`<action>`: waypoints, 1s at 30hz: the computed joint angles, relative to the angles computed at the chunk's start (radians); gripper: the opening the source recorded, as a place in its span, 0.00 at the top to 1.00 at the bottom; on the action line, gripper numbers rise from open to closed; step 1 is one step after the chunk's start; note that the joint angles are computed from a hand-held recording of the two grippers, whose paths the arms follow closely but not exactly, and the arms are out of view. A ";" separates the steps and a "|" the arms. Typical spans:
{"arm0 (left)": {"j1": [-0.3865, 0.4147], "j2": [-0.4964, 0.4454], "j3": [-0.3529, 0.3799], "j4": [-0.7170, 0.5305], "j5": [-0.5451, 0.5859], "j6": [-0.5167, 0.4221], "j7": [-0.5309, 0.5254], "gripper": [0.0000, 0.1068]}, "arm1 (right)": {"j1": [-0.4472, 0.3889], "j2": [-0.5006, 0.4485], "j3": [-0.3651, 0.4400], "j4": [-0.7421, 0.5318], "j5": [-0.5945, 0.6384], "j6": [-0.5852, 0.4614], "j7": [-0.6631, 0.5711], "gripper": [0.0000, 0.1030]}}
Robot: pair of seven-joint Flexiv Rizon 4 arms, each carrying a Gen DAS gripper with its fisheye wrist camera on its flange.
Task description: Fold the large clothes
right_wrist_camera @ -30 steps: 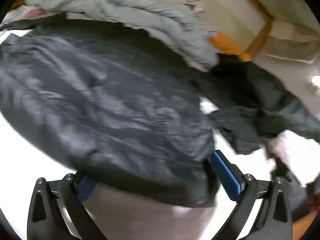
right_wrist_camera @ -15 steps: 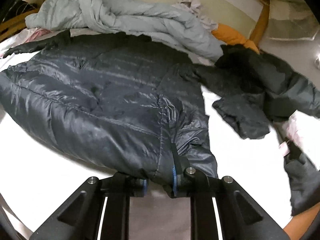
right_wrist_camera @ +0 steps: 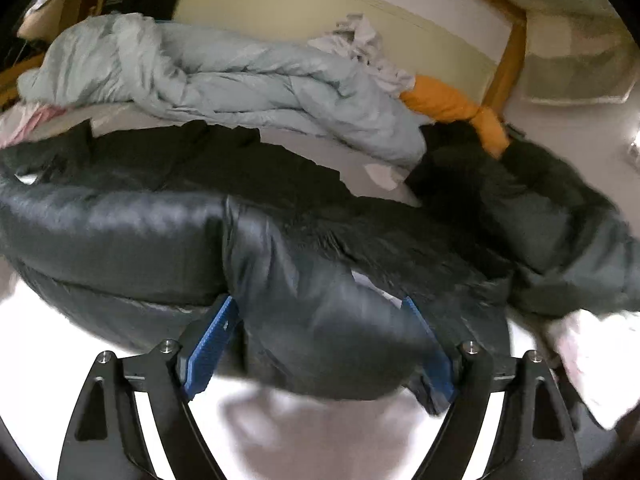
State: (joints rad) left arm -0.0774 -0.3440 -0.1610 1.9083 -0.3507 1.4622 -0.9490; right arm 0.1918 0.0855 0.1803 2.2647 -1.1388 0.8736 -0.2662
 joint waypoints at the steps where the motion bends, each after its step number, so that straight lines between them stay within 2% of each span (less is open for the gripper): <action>1: -0.005 -0.035 0.009 -0.040 0.003 -0.015 -0.013 0.04 | -0.007 -0.028 -0.016 -0.016 0.000 0.026 0.002 0.17; 2: -0.019 -0.072 0.031 -0.087 0.015 -0.042 -0.039 0.04 | -0.015 -0.058 -0.032 -0.031 -0.002 0.054 0.009 0.17; 6: 0.000 -0.159 0.022 -0.171 0.006 -0.097 -0.072 0.04 | -0.036 -0.188 -0.090 -0.076 0.049 0.144 0.042 0.17; 8: 0.072 -0.171 -0.070 -0.153 -0.067 -0.095 -0.014 0.04 | -0.051 -0.216 -0.116 -0.062 0.038 0.215 0.088 0.17; 10: 0.177 -0.162 -0.215 -0.089 -0.194 -0.041 0.096 0.04 | -0.074 -0.212 -0.136 -0.025 0.022 0.310 0.136 0.17; 11: 0.201 -0.154 -0.245 -0.071 -0.222 -0.033 0.109 0.04 | -0.082 -0.199 -0.143 -0.009 -0.001 0.334 0.172 0.17; 13: 0.212 -0.128 -0.249 -0.049 -0.271 -0.051 0.117 0.04 | -0.114 -0.158 -0.157 0.035 -0.073 0.394 0.260 0.16; 15: 0.253 -0.101 -0.305 -0.013 -0.362 -0.047 0.178 0.04 | -0.153 -0.126 -0.163 0.066 -0.154 0.446 0.355 0.13; 17: 0.251 -0.080 -0.297 -0.002 -0.411 -0.081 0.187 0.04 | -0.186 -0.112 -0.161 0.079 -0.182 0.487 0.409 0.09; 20: 0.208 -0.076 -0.209 -0.022 -0.408 -0.219 0.119 0.04 | -0.237 -0.126 -0.172 0.090 -0.219 0.602 0.495 0.08; 23: 0.209 -0.100 -0.189 -0.041 -0.470 -0.360 0.119 0.04 | -0.267 -0.184 -0.187 0.075 -0.254 0.721 0.534 0.08; 25: 0.203 -0.107 -0.196 -0.034 -0.540 -0.356 0.171 0.08 | -0.256 -0.212 -0.190 0.065 -0.238 0.723 0.513 0.08; 26: 0.194 -0.106 -0.186 -0.037 -0.545 -0.363 0.186 0.22 | -0.249 -0.215 -0.194 0.058 -0.261 0.710 0.520 0.11; 27: 0.186 -0.103 -0.178 -0.039 -0.556 -0.373 0.199 0.49 | -0.236 -0.217 -0.182 0.057 -0.221 0.684 0.466 0.29; 28: 0.192 -0.101 -0.180 -0.041 -0.589 -0.415 0.211 0.60 | -0.229 -0.222 -0.177 0.057 -0.196 0.692 0.428 0.58; 29: 0.202 -0.100 -0.181 -0.045 -0.625 -0.476 0.209 0.73 | -0.224 -0.232 -0.183 0.053 -0.200 0.728 0.416 0.66; 30: 0.197 -0.095 -0.173 -0.041 -0.645 -0.496 0.201 0.77 | -0.212 -0.234 -0.180 0.053 -0.170 0.731 0.392 0.78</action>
State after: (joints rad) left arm 0.1199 -0.4393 -0.3336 1.8676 -0.9961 0.9659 -0.7478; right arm -0.0205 -0.1484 0.0008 2.3173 -1.3090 1.6050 0.1259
